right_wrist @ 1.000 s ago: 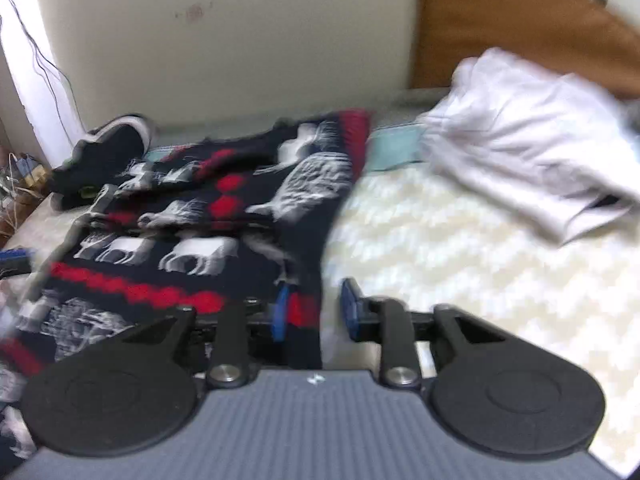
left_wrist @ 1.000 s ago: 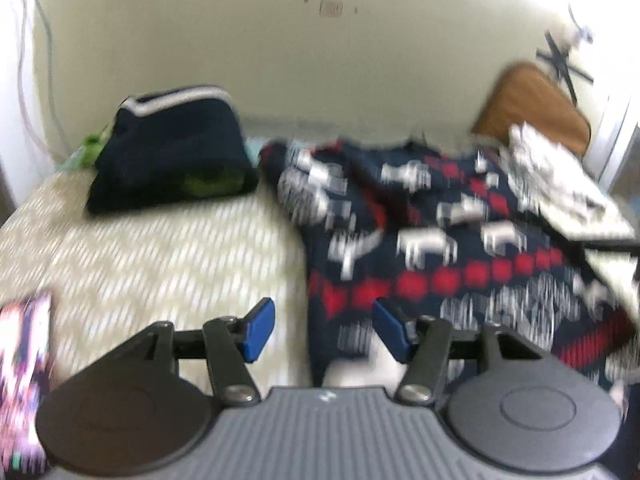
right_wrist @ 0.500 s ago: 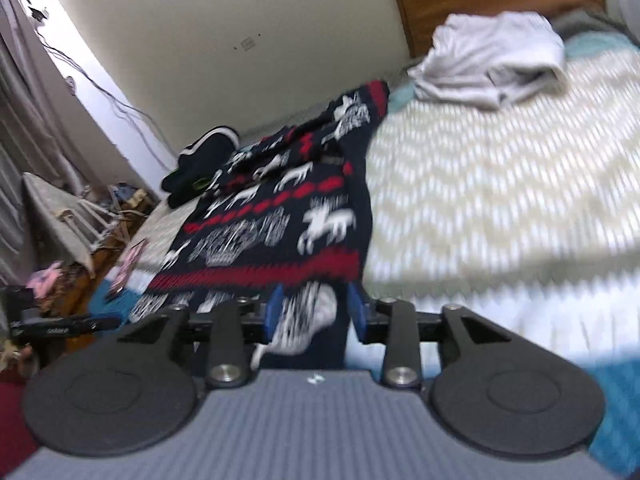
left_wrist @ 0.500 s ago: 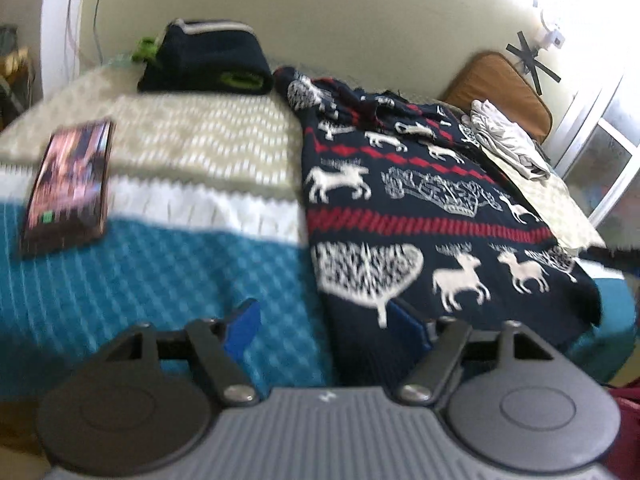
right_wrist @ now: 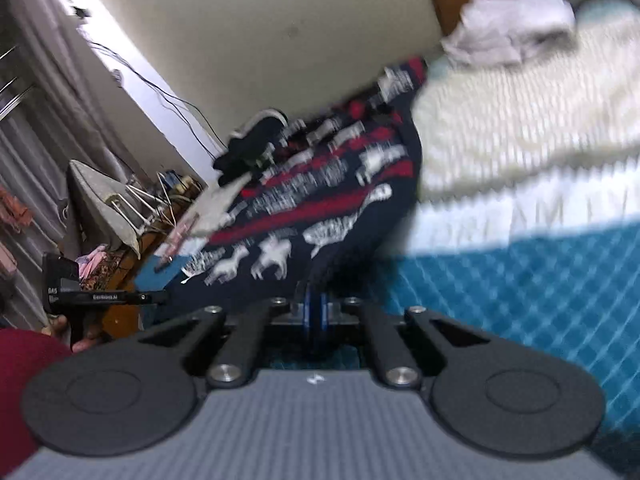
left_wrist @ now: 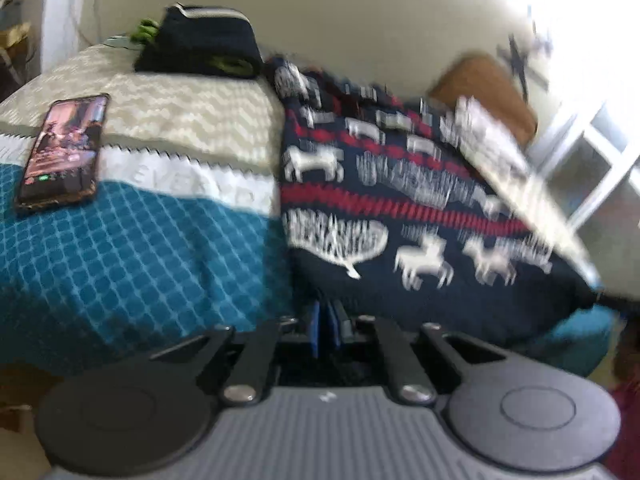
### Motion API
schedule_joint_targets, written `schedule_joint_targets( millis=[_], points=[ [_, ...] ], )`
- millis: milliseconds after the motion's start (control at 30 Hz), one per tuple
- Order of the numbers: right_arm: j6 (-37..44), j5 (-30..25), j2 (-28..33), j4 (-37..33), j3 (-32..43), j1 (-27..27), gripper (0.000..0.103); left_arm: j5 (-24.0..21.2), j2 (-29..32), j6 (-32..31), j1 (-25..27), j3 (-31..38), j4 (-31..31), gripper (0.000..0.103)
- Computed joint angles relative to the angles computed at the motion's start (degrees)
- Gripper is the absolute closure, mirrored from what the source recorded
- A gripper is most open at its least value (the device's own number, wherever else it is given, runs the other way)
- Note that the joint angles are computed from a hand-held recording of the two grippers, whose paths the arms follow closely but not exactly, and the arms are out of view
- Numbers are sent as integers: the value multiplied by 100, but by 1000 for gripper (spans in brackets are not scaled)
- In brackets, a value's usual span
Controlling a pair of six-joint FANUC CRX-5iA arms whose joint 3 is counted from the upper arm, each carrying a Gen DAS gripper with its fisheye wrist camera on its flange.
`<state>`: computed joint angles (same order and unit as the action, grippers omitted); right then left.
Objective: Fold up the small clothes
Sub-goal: 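Grasp the sweater hem with both grippers and fold it toward the collar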
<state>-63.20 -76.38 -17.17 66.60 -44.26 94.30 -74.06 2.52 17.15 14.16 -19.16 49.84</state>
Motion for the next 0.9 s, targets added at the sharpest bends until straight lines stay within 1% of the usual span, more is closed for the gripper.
schedule_joint_targets(
  millis=[33,100,200,267,333,367,433,467,500,533,567,600,633,667,700,733,767,833,900],
  points=[
    [77,-109,-1,83,26,-6,95,-109,97,107,20,46,209,98],
    [154,-171,-66,332,-12,-166,95,-170,289,392,-43,170,523,98],
    [523,-28,-141,519,6,-630,95,37,548,813,-285,433,792,98],
    [597,67,-249,673,-81,-905,95,112,768,1026,-444,664,1020,98],
    [685,285,-321,842,-114,-1368,95,255,973,1224,-634,920,1195,98],
    [752,374,-394,874,-149,-1576,95,395,1091,1343,-778,1107,1237,97],
    [773,788,-382,950,-84,-2356,95,831,1368,1765,-1145,1567,1207,95],
    [703,1065,-324,1033,-53,-2853,92,1151,1496,2002,-1344,1749,1208,87],
    [755,1202,-227,1065,-19,-3237,88,1493,1624,2182,-1526,1953,1105,69],
    [1071,1162,-35,897,126,-3512,70,1821,1723,2460,-1656,2159,838,64],
    [1433,837,209,494,372,-3586,58,2010,1779,2892,-1715,2338,452,64],
    [1653,585,376,107,574,-3616,58,2009,1825,3025,-1712,2398,310,64],
    [1631,633,342,20,548,-3595,58,1817,1859,2857,-1667,2381,418,61],
    [1438,898,118,233,287,-3568,59,1675,1843,2479,-1609,2241,619,50],
    [1219,1012,-54,380,79,-3474,58,1654,1772,2322,-1560,2098,611,39],
    [1090,962,-157,328,-19,-3290,54,1648,1702,2296,-1516,1990,503,35],
    [990,944,-256,243,-101,-3120,50,1547,1678,2267,-1472,1933,416,32],
    [693,898,-424,111,-273,-2730,50,1033,1736,2261,-1355,1933,232,32],
    [421,705,-495,-94,-328,-2328,49,675,1732,2389,-1270,1884,76,32]
  ],
)
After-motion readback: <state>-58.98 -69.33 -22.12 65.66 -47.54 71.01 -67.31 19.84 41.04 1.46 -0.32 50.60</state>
